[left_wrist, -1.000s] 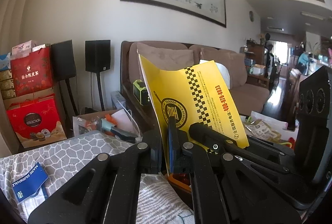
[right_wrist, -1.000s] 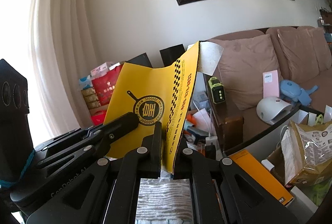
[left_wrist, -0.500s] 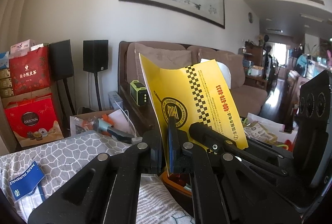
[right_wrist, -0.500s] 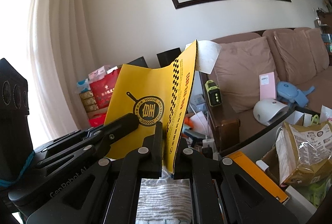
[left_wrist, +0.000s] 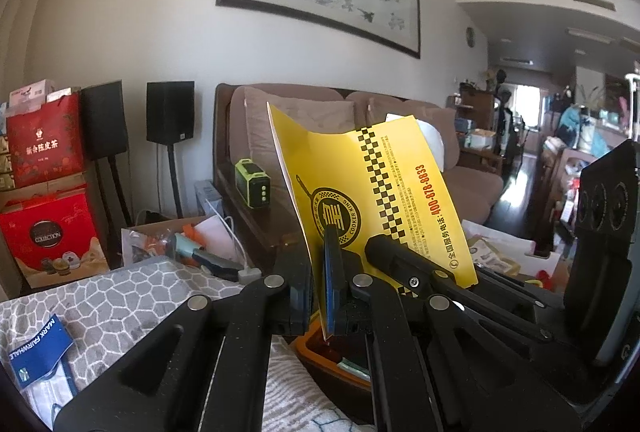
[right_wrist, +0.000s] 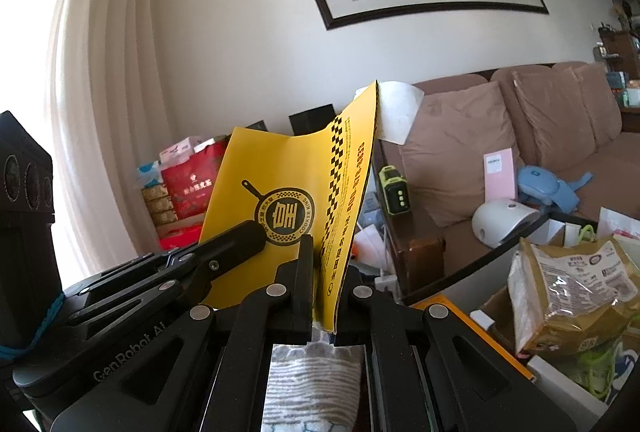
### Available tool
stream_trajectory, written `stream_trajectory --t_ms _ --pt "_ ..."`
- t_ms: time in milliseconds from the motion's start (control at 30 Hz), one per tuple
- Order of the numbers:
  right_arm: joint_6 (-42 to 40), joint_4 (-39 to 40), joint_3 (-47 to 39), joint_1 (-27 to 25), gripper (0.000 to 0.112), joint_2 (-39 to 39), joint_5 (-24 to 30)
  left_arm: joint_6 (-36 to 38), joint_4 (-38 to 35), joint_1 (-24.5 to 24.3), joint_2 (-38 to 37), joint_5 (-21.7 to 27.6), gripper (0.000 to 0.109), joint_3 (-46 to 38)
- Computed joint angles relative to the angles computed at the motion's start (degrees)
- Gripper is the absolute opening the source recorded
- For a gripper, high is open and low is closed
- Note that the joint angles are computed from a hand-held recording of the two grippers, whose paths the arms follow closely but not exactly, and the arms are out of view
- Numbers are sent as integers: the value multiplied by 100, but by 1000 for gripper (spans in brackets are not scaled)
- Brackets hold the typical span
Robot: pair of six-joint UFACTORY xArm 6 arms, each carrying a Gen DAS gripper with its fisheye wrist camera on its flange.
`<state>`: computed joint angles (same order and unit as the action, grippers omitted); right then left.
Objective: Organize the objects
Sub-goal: 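Carry the yellow booklet with both grippers toward the cardboard box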
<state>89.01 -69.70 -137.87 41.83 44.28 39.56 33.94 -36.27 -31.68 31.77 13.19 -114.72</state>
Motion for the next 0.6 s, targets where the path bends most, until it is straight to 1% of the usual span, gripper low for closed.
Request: stream_trajectory --t_ms 100,200,367,433,467,533,600 --pt "207 -135 293 4 6 -181 33 77 -38 -26 29 73 4 -43" --pt "599 -418 728 35 6 -454 95 208 -135 -66 18 102 4 -31" --pt "1141 -751 1210 70 6 -770 172 631 -561 -149 -46 89 4 42" --pt "1237 -805 1295 84 6 -832 226 709 -639 -170 -50 90 3 45" --pt "1142 -766 1251 115 6 -815 336 741 -679 -179 -56 91 2 49" --pt "683 -709 938 264 6 -653 821 838 -809 -179 -53 178 2 21" --pt "307 -688 690 365 6 -519 1106 1034 -1093 -167 -60 276 2 -11"
